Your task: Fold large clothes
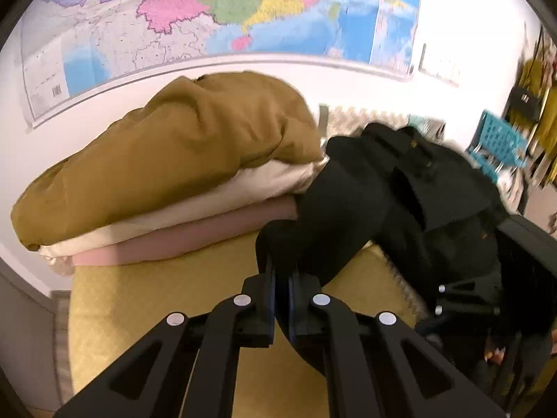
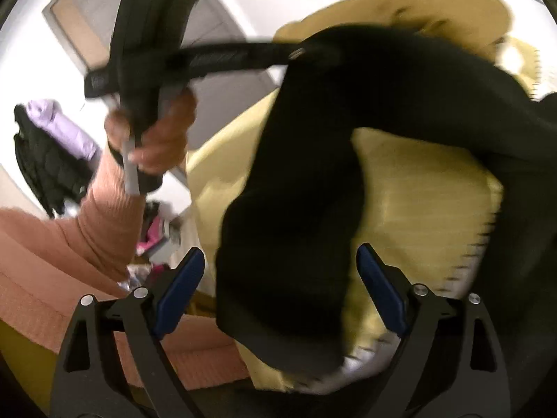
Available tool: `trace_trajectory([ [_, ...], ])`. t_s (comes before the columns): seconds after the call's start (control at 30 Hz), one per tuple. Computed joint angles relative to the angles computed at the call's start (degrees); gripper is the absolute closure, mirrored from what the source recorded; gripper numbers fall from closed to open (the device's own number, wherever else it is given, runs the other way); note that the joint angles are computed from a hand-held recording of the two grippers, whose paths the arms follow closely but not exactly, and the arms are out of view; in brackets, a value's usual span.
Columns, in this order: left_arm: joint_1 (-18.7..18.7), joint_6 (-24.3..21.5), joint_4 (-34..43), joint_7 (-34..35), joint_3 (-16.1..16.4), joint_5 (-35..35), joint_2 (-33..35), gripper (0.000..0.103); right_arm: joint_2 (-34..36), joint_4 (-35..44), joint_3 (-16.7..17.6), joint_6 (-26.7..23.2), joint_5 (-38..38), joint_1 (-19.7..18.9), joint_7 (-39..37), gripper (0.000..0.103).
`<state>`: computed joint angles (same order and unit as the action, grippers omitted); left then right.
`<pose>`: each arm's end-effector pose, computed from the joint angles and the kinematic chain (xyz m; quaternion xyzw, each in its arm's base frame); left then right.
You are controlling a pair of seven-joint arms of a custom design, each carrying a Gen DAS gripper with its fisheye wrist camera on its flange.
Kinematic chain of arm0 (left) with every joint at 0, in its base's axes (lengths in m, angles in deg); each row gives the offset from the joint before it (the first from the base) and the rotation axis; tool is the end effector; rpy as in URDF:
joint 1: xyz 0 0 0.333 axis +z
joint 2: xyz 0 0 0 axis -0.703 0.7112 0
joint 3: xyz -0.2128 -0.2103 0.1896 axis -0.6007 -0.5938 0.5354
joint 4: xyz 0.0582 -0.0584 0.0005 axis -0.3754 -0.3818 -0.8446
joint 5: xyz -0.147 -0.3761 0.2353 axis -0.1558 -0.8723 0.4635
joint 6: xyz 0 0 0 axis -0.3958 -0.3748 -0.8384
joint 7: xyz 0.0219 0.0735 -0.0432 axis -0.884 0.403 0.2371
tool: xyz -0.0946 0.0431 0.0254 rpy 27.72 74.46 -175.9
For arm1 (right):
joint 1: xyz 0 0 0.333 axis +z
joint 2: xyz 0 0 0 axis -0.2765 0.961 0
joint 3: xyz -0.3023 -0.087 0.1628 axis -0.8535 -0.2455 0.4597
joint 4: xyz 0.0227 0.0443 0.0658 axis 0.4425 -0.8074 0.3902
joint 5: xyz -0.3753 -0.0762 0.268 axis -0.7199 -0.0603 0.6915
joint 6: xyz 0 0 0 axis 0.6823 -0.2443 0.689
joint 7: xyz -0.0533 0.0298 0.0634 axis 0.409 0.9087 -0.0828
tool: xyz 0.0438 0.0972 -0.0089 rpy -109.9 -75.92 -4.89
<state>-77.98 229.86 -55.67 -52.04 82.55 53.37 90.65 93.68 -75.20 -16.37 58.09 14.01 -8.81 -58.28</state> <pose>0.6364 -0.5286 0.3734 -0.6556 0.6608 -0.2734 0.2423 0.7359 0.2401 0.3103 -0.9025 0.1243 0.0662 0.4070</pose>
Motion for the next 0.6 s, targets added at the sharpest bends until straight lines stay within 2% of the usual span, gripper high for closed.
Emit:
trace_trajectory([
  [0.03,0.5,0.5,0.1,0.7,-0.5,-0.8,0.3,0.099,-0.5,-1.1,0.0,2.2,-0.2,0.7,-0.7,0.043],
  [0.07,0.7,1.2,-0.8,0.7,-0.7,-1.2,-0.3,0.099,-0.5,-1.2,-0.2,1.8,-1.2,1.1,-0.3,0.068],
  [0.1,0.8,1.4,-0.9,0.9,-0.7,-1.4,-0.2,0.099,-0.6,-1.0,-0.1,0.3,-1.5,0.8,-0.1,0.084],
  [0.13,0.5,1.5,-1.3,0.5,-0.4,-1.0,-0.6,0.098,-0.9,-0.7,0.2,-1.8,-0.7,-0.1,-0.5,0.089],
  [0.23,0.3,3.9,-2.5,-1.5,0.1,0.7,-2.0,0.098,-1.8,1.4,0.5,-11.3,3.9,-4.1,0.1,0.092],
  [0.3,0.5,8.5,-2.6,-4.0,0.6,2.4,-2.6,0.098,-1.9,3.6,0.3,-18.7,7.9,-7.3,0.6,0.092],
  [0.37,0.6,15.4,-0.4,-6.7,1.4,4.5,-1.5,0.097,-2.0,5.0,0.0,-24.4,12.6,-10.3,0.7,0.092],
  [0.43,0.6,22.0,3.5,-8.9,2.5,5.3,1.0,0.08,-1.9,6.1,-0.7,-28.2,18.1,-13.5,2.3,0.092],
  [0.47,0.8,25.0,5.7,-9.3,2.8,4.8,2.6,0.05,-2.0,6.1,-1.1,-28.8,20.4,-14.7,3.0,0.092],
  [0.5,-0.6,28.4,9.2,-11.4,5.2,5.1,4.8,0.028,-1.6,6.7,-1.4,-29.6,23.5,-16.3,4.9,0.092],
  [0.53,-3.4,30.1,12.2,-15.3,9.6,7.8,6.4,0.027,-0.6,7.9,-1.6,-29.6,26.2,-17.6,7.1,0.092],
  [0.57,-5.2,29.5,15.1,-17.8,11.9,10.7,7.9,0.027,0.3,8.9,-1.8,-29.6,28.6,-19.1,9.3,0.092],
  [0.6,-5.8,27.1,17.8,-16.2,12.3,10.1,9.6,0.027,1.4,9.6,-1.8,-29.2,31.3,-20.8,11.3,0.092],
])
